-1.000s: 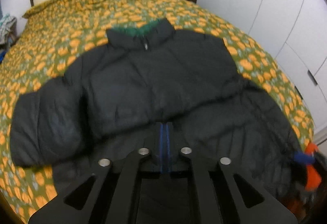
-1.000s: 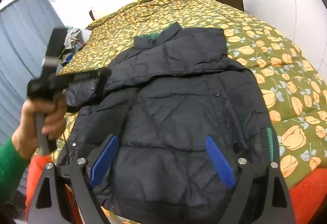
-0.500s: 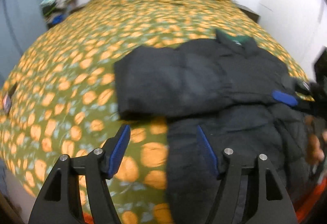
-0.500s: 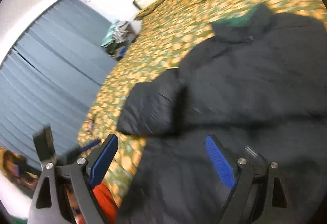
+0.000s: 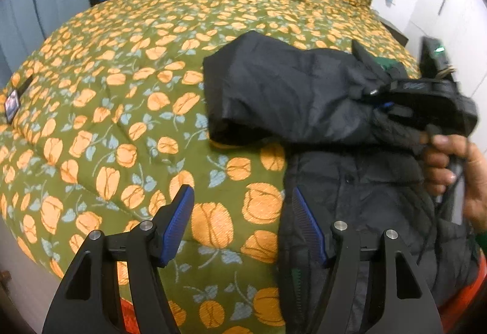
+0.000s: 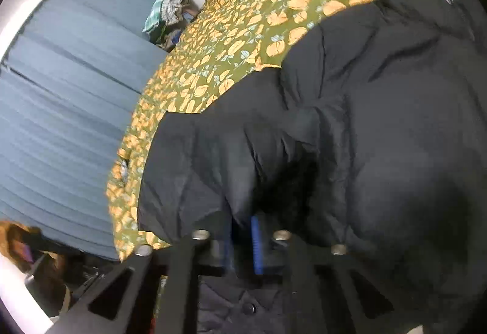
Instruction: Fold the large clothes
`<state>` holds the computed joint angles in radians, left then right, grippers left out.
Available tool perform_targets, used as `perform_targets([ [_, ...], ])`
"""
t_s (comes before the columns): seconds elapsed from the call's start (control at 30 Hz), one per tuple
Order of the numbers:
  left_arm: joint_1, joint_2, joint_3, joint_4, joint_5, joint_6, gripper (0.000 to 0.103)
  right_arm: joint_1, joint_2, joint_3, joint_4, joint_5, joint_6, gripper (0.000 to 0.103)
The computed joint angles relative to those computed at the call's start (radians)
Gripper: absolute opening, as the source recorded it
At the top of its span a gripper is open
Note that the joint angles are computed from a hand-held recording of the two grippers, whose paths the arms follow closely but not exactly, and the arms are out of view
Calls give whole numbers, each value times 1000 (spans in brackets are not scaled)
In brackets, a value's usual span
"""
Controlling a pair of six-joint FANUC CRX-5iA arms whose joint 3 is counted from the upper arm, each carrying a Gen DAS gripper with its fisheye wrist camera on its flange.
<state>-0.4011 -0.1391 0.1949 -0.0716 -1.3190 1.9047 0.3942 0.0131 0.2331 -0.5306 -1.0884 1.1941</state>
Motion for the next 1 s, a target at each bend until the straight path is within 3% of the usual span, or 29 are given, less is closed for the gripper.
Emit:
perform_targets([
  [0.23, 0, -11, 3, 5, 14, 6, 69, -32, -97, 76, 91, 22, 35, 6],
  [0.47, -62, 30, 39, 7, 22, -11, 69, -226, -156, 121, 157, -91, 56, 6],
  [0.7, -127, 100, 99, 21, 18, -46, 69, -424, -222, 16, 186, -160, 60, 6],
  [0.87, -177, 179, 184, 1, -26, -69, 69, -450, -189, -107, 246, -196, 46, 8],
  [0.93, -181, 209, 224, 5, -49, -83, 69, -455, -200, -170, 255, -165, 18, 23],
  [1.0, -181, 226, 252, -2, -46, -99, 72, -451, -224, -204, 285, -140, -30, 49],
])
